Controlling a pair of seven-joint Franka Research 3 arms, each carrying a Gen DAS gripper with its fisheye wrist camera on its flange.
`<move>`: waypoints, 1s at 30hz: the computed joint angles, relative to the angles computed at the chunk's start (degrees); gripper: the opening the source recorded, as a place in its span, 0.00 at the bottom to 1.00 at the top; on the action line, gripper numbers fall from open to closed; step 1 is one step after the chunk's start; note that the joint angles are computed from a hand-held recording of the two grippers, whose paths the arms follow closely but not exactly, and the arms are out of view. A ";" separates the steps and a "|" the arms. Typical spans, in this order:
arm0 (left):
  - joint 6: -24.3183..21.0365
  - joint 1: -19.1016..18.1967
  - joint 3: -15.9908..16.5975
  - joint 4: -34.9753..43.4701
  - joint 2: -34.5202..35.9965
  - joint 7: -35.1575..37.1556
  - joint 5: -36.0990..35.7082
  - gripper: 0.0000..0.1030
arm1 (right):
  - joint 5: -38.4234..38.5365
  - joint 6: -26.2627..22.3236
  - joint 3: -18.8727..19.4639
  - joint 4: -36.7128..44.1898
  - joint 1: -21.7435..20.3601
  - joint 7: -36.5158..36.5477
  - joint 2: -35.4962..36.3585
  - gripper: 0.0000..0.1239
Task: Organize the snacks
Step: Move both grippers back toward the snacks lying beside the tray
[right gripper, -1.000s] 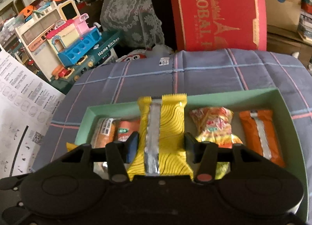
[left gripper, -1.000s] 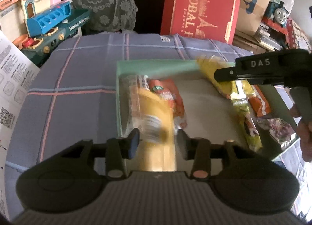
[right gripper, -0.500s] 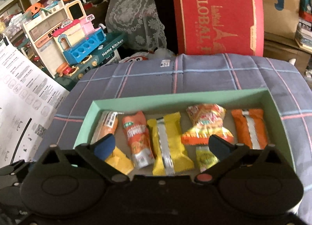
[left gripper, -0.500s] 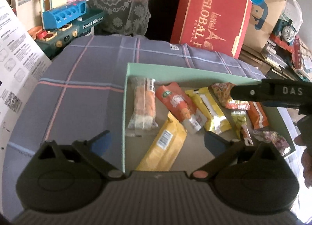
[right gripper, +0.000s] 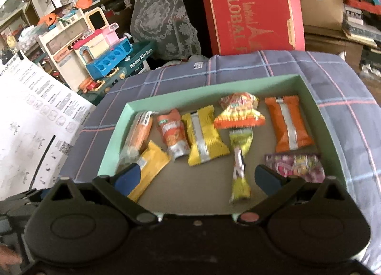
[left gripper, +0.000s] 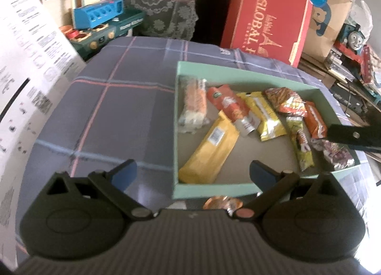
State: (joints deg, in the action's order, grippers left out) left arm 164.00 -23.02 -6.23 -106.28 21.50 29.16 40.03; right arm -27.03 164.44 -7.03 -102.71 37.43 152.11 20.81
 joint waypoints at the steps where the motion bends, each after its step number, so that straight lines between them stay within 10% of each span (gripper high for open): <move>1: -0.16 -0.36 0.50 -0.95 -0.66 -0.91 0.64 1.00 | -0.17 0.65 -0.16 -1.32 0.23 0.68 -0.74 0.83; 16: -4.51 0.15 -1.75 -6.56 -2.21 -2.70 0.12 1.00 | -0.51 3.49 1.29 -9.83 0.81 5.88 -3.82 0.83; 30: 0.30 -0.90 -1.12 -4.67 2.43 1.01 0.51 0.88 | 7.93 3.35 4.20 -9.29 -0.40 -1.87 -2.24 0.83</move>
State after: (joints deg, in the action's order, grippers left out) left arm 164.31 -23.92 -7.35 -110.95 23.93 30.16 40.54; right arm -19.10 167.78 -2.83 -112.00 37.03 150.23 18.57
